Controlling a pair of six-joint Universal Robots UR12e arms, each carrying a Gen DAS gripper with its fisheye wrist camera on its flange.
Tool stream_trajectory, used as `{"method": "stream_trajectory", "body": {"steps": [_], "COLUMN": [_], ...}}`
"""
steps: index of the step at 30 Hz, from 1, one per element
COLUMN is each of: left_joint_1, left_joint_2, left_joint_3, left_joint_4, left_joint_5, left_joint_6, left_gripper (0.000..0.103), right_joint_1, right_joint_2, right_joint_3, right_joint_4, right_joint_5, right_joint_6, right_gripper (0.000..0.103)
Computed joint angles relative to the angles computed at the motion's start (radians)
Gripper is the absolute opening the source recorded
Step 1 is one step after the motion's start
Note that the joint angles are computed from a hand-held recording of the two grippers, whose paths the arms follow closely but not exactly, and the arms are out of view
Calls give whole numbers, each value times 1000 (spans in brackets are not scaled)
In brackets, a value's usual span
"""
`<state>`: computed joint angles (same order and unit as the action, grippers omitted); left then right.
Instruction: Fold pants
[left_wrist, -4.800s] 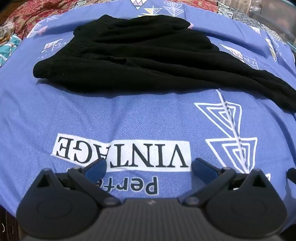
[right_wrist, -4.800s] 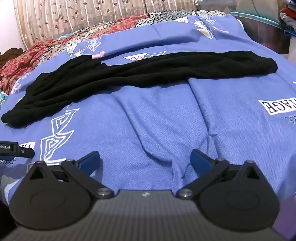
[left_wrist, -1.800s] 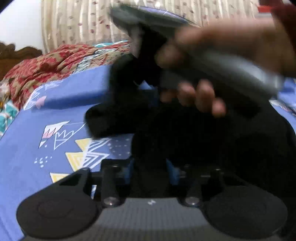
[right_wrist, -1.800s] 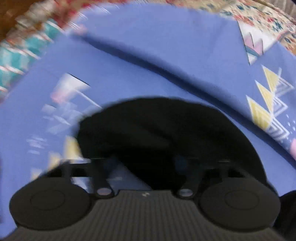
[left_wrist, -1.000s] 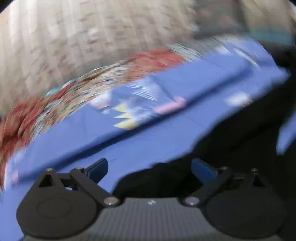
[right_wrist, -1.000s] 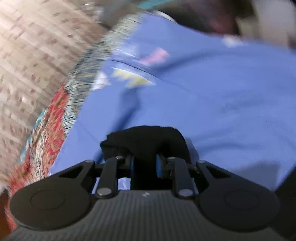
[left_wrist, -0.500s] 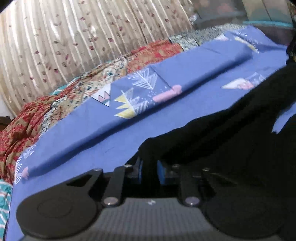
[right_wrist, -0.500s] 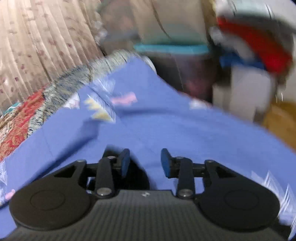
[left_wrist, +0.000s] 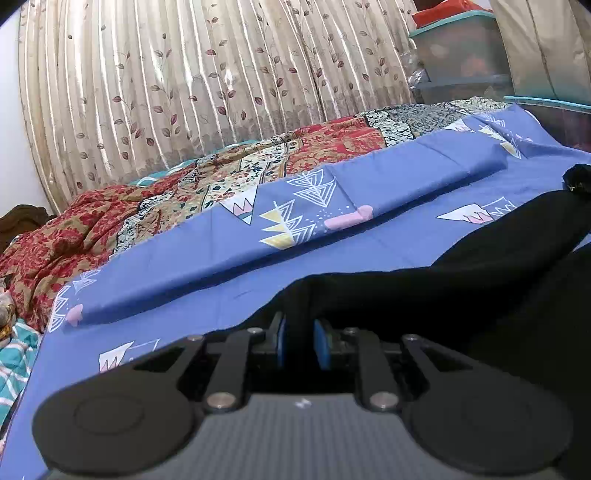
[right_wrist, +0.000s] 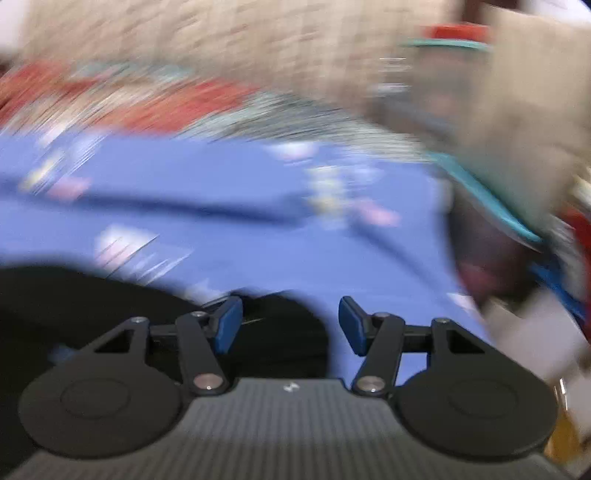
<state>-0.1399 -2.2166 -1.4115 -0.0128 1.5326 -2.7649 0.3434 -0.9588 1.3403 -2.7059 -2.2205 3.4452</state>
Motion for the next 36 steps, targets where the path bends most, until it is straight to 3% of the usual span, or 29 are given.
{"method": "stream_trajectory", "body": {"steps": [2, 5, 6, 8, 9, 10, 11, 12, 14, 15, 17, 18, 22, 26, 31, 34, 35, 36], "left_joint_1": [-2, -2, -2, 0, 1, 3, 5, 6, 8, 10, 12, 11, 6, 5, 4, 1, 0, -1], "left_joint_2": [0, 1, 1, 4, 5, 5, 6, 5, 5, 5, 8, 9, 13, 17, 18, 19, 19, 19], "left_joint_3": [3, 8, 10, 10, 8, 8, 10, 13, 21, 22, 20, 17, 7, 11, 22, 22, 21, 21], "left_joint_4": [-5, -3, 0, 15, 27, 36, 39, 37, 28, 26, 17, 17, 13, -1, -20, -11, -8, -7], "left_joint_5": [8, 12, 12, 6, 3, 1, 7, 14, 27, 29, 24, 27, 41, 46, 50, 56, 58, 61], "left_joint_6": [-15, -28, -26, -20, -21, -27, -38, -53, -96, -117, -152, -159, -148, -159, -173, -167, -168, -170], "left_gripper": [16, 16, 16, 16, 16, 16, 16, 16, 16, 16, 16, 16, 16, 16, 16, 16, 16, 16], "right_joint_1": [-17, -32, -38, -56, -59, -67, -79, -94, -111, -117, -136, -132, -100, -104, -78, -94, -101, -98], "right_joint_2": [23, 66, 67, 31, 0, -41, -82, -123, -185, -208, -245, -255, -269, -238, -213, -213, -212, -210], "right_joint_3": [-29, -111, -113, -66, -21, 38, 96, 147, 215, 236, 255, 268, 355, 403, 395, 406, 412, 411], "right_joint_4": [76, 334, 382, 354, 277, 172, 77, 23, 42, 114, 275, 293, 96, -140, -124, -140, -168, -180], "right_joint_5": [62, 47, 54, 84, 72, 54, 33, 10, -81, -128, -133, -141, -48, 126, 123, 146, 160, 168], "right_joint_6": [2, 145, 199, 341, 446, 551, 655, 760, 969, 1074, 1188, 1224, 1153, 1032, 1077, 1115, 1120, 1123], "right_gripper": [59, 54, 25, 25, 22, 11, 8, 8, 12, 27, 49, 49, 49, 49, 50, 50, 47, 23]}}
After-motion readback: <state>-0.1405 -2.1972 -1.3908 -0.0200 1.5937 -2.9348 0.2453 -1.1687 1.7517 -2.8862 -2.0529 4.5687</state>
